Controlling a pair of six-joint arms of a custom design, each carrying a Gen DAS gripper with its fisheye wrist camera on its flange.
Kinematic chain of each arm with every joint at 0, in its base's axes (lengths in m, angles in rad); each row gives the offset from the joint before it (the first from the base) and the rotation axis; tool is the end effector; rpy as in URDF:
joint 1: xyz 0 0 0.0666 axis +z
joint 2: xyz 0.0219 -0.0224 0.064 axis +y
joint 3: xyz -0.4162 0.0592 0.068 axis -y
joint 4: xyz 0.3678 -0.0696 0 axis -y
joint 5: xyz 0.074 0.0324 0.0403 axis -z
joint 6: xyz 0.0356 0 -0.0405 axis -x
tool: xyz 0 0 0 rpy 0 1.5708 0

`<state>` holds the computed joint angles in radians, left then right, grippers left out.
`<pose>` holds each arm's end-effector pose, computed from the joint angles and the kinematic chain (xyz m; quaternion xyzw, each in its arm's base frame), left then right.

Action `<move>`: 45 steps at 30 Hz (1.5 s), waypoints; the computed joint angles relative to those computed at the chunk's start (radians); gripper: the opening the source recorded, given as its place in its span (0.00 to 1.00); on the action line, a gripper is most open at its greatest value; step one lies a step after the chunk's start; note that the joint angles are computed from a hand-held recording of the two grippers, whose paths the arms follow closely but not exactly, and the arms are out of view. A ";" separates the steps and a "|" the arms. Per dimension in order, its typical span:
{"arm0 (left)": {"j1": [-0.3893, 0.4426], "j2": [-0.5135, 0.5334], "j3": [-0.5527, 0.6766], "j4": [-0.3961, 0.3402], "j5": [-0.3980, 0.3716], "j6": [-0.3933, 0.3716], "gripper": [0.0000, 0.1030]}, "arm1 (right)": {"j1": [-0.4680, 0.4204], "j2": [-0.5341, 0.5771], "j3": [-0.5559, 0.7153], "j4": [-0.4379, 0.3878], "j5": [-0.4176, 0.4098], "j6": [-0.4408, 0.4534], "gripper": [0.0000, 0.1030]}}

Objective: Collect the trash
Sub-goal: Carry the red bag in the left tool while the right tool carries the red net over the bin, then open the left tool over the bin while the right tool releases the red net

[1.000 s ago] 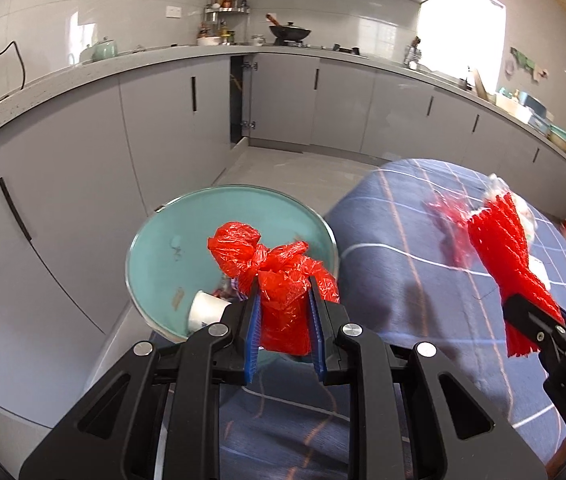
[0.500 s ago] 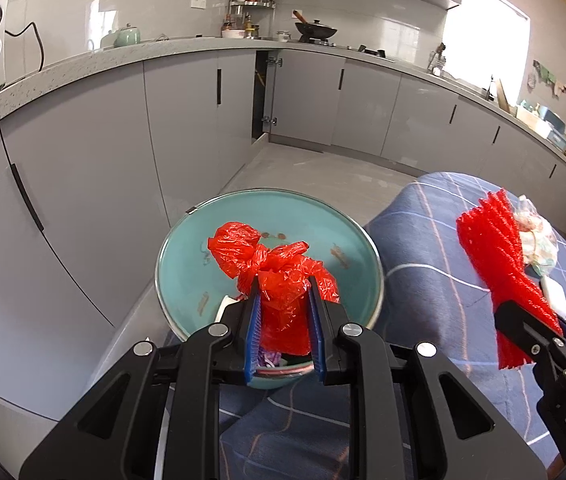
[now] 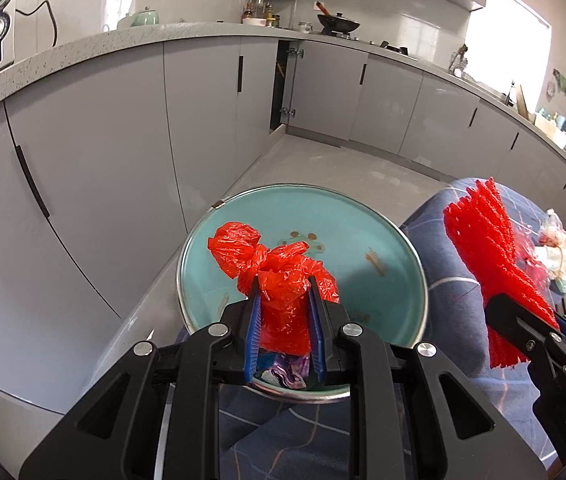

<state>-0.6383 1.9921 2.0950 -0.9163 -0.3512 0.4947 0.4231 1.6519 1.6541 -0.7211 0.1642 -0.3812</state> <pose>0.5642 -0.4038 0.4422 0.0012 0.9171 -0.0584 0.3943 0.5252 0.2297 0.4687 0.0149 0.9081 0.0925 0.4082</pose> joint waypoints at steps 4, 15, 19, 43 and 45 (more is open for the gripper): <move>0.017 0.003 -0.005 0.007 0.006 0.010 0.20 | 0.000 0.042 0.049 -0.016 -0.007 0.010 0.20; 0.044 0.023 0.003 0.020 0.042 0.017 0.20 | -0.004 0.137 0.150 -0.075 -0.052 -0.007 0.20; 0.048 0.037 0.009 0.007 0.055 0.030 0.20 | -0.006 0.165 0.178 -0.094 -0.065 -0.016 0.20; 0.058 0.099 0.091 -0.072 0.062 0.031 0.20 | -0.029 0.231 0.233 -0.103 -0.160 -0.007 0.31; 0.058 0.096 0.082 -0.069 0.062 0.035 0.20 | -0.029 0.234 0.240 -0.107 -0.158 -0.007 0.31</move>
<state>-0.5798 2.0880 2.1769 -0.9851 -0.2891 0.5293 0.3940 1.8860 1.8940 -0.8283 0.0059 -0.3879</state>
